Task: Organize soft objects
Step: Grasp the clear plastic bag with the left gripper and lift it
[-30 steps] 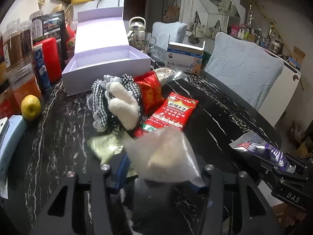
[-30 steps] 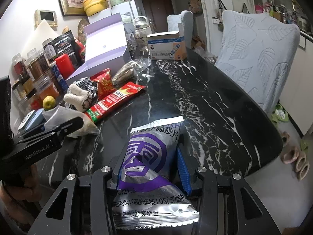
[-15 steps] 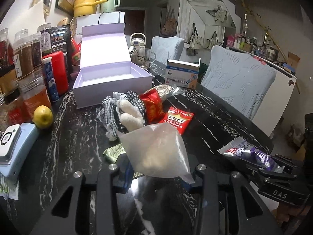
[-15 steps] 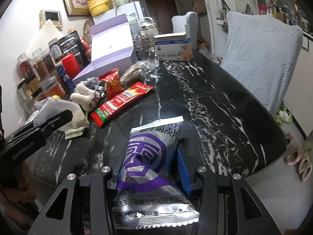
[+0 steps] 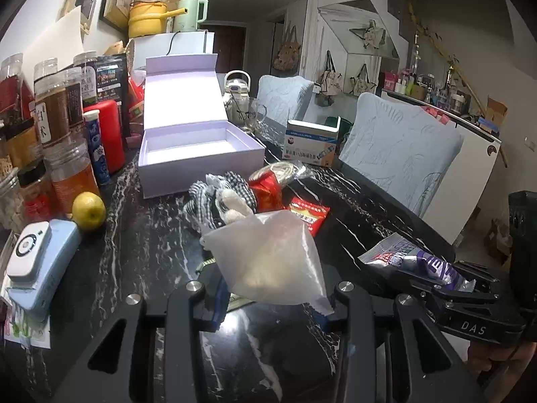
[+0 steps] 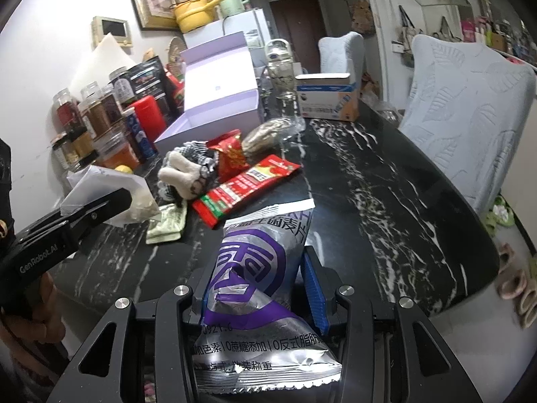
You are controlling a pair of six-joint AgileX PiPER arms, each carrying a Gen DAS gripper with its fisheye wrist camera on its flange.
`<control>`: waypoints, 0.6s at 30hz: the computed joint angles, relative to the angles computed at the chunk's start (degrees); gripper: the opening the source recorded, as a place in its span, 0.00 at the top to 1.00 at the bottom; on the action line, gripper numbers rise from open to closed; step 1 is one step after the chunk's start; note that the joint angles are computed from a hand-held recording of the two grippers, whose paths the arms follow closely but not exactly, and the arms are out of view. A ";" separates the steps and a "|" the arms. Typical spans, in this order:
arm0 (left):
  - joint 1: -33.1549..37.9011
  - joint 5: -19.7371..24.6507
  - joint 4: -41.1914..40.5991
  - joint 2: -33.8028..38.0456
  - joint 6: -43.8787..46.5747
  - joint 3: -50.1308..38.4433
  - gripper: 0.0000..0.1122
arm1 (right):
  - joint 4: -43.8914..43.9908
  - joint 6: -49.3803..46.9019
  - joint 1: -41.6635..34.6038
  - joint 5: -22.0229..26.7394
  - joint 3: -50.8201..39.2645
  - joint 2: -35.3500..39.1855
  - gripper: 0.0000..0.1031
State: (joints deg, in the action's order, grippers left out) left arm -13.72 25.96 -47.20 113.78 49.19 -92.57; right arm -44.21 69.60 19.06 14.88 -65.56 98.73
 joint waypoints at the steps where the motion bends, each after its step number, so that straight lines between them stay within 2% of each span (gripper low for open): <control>1: 0.17 0.11 -0.34 -0.03 0.30 -0.13 0.65 | 1.60 -1.95 0.06 -0.07 -0.63 0.13 0.57; 11: 1.85 3.48 -0.07 2.86 -1.15 -7.42 0.65 | 17.85 -22.81 -0.13 0.89 -10.49 3.50 0.57; 18: 2.24 8.16 6.60 9.81 -9.85 -22.39 0.65 | 32.38 -39.90 -1.36 4.37 -21.56 7.88 0.57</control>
State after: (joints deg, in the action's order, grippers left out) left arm -11.49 34.12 -40.60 123.60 39.34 -114.96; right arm -11.82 29.69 17.70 19.25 -87.12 106.62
